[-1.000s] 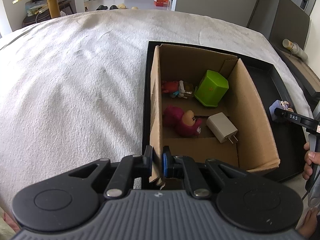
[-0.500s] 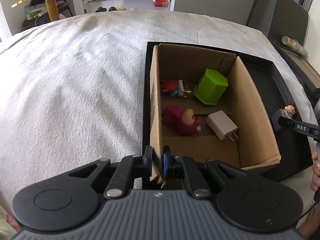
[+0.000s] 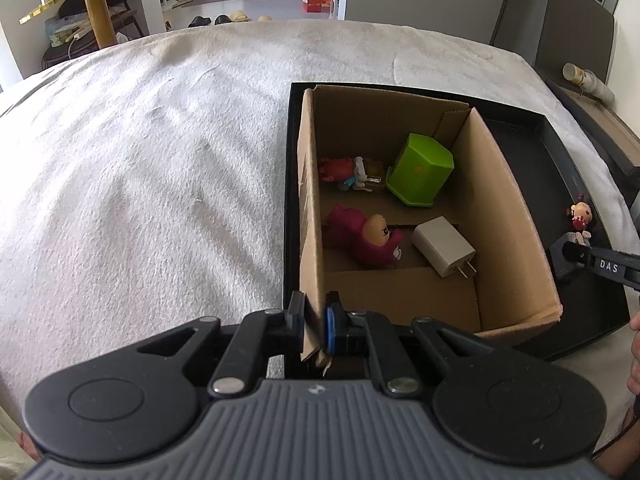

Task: Organize rigid objects
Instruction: 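Lift the blue-white block figure and carry it over the box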

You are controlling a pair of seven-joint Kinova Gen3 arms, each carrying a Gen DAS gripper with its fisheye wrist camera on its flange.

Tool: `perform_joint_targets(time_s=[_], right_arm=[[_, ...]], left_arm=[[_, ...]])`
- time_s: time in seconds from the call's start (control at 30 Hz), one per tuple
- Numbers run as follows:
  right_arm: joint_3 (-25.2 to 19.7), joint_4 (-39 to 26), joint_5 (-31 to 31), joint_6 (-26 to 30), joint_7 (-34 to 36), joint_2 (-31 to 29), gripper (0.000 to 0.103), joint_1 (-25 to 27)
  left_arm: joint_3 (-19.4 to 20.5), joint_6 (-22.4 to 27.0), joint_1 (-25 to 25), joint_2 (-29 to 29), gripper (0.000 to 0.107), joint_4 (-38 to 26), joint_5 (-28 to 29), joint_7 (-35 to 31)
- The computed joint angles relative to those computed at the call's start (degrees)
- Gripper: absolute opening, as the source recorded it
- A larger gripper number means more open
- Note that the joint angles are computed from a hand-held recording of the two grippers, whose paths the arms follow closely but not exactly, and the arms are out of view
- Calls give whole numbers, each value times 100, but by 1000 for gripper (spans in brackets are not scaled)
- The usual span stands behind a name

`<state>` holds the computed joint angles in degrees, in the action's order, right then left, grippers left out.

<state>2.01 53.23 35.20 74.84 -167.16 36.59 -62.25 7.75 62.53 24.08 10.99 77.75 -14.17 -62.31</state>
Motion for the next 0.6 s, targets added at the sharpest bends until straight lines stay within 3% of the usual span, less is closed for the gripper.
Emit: perform_joint_targets(time_s=[0.6], right_arm=[[65,-64,320,232,13,10,44,-253]], left_arm=[[4,-38,-17,-41,9,31,26,5]])
